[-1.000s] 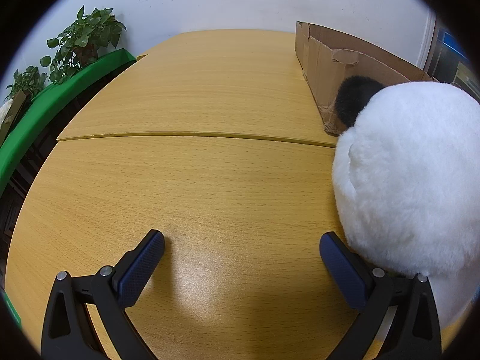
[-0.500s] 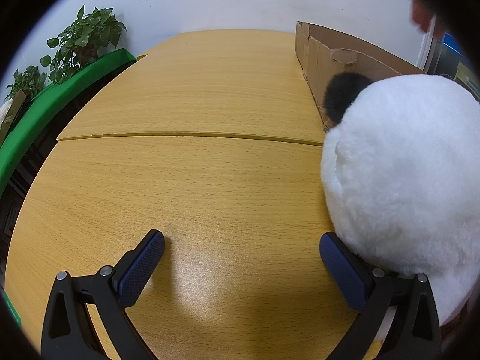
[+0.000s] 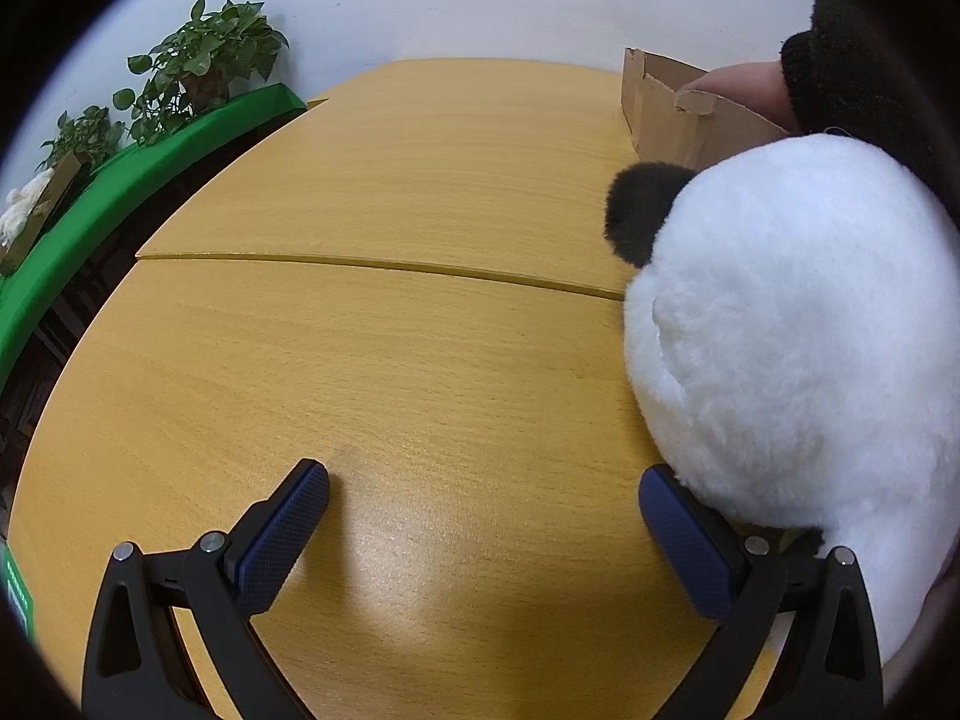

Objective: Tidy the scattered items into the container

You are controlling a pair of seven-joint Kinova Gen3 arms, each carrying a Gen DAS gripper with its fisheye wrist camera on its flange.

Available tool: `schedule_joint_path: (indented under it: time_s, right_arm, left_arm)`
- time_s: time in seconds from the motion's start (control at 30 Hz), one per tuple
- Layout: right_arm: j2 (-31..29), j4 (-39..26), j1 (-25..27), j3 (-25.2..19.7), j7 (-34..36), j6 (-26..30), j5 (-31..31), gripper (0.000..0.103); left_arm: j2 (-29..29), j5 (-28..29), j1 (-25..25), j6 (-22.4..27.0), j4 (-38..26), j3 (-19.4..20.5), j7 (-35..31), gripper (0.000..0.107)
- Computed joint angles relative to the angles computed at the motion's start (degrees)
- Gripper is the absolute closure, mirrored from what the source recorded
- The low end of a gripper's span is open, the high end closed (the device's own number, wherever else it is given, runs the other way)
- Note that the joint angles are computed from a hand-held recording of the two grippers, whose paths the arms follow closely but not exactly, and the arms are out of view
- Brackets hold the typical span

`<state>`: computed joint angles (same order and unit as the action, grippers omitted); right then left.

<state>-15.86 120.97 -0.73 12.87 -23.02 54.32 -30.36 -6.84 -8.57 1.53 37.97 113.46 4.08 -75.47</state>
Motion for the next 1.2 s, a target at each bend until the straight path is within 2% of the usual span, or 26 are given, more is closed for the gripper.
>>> schedule_joint_path:
  time_s: [1.2]
  right_arm:
    - [0.06,-0.17,0.04,0.06,0.03,0.16,0.03,0.000]
  left_arm:
    - [-0.09,0.58,-0.18,-0.06,0.03,-0.18,-0.97,0.004]
